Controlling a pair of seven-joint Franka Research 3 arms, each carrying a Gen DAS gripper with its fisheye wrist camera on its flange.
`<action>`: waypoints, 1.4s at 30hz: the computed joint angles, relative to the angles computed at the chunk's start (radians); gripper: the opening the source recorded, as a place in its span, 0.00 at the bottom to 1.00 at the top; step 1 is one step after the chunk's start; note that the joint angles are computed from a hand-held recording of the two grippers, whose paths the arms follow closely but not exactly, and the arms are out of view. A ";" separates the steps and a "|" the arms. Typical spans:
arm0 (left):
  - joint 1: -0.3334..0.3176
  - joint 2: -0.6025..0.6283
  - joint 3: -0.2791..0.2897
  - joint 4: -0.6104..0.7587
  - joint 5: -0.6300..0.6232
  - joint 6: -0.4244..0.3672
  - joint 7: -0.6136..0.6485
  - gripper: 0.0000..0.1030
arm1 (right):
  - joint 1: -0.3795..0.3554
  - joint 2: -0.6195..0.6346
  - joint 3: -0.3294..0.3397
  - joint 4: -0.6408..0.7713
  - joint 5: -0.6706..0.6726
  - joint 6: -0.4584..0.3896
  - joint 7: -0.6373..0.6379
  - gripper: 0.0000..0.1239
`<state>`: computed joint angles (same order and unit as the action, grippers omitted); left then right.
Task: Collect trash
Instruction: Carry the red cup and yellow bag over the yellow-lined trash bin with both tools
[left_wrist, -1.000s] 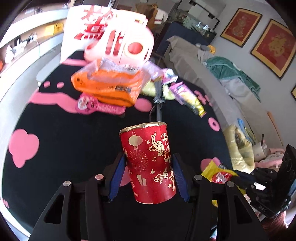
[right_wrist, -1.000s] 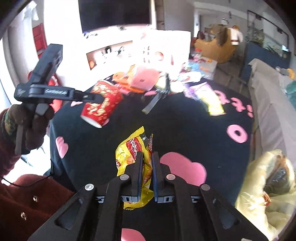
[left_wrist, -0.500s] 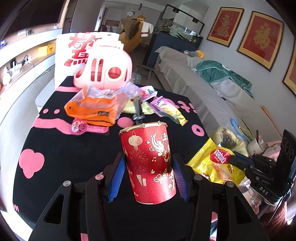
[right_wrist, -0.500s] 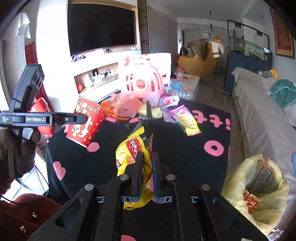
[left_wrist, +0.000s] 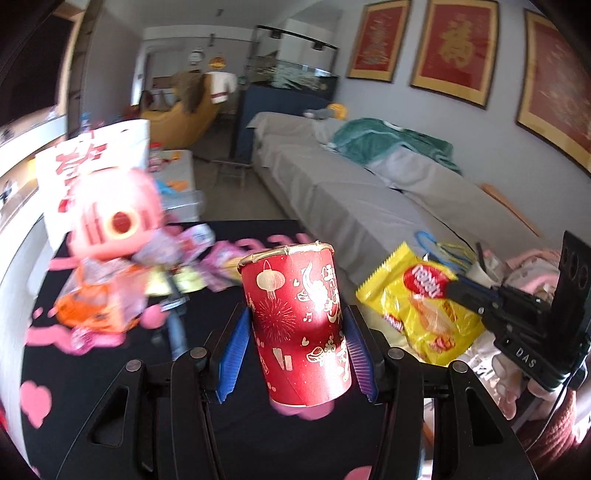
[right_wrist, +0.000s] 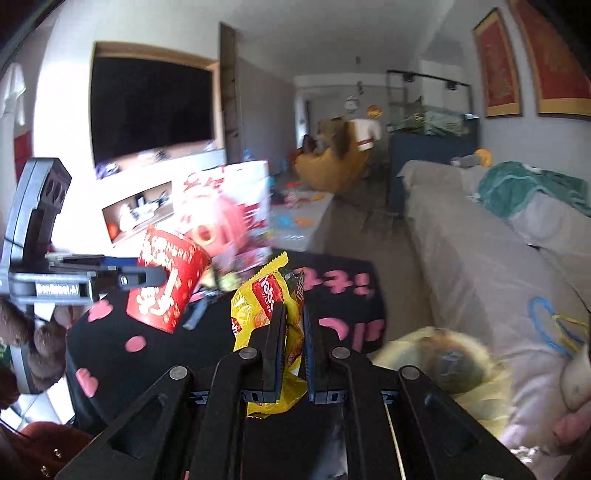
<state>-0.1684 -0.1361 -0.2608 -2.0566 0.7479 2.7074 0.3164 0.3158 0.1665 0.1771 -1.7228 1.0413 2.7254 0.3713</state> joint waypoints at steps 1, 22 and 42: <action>-0.005 0.043 -0.003 0.044 -0.006 0.003 0.022 0.51 | -0.006 0.000 -0.007 0.000 0.005 0.015 0.003 0.07; -0.145 0.720 -0.002 0.761 -0.518 -0.013 0.627 0.51 | -0.136 0.143 -0.051 0.079 -0.224 0.154 0.353 0.07; -0.199 1.102 -0.014 1.305 -0.737 -0.231 0.854 0.53 | -0.161 0.297 -0.054 0.206 -0.485 0.087 0.613 0.07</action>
<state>-0.3669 0.9661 -0.2749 -0.7520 0.0104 2.4759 1.1707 0.1546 0.4632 0.1227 -1.5172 0.5568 2.8128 0.9841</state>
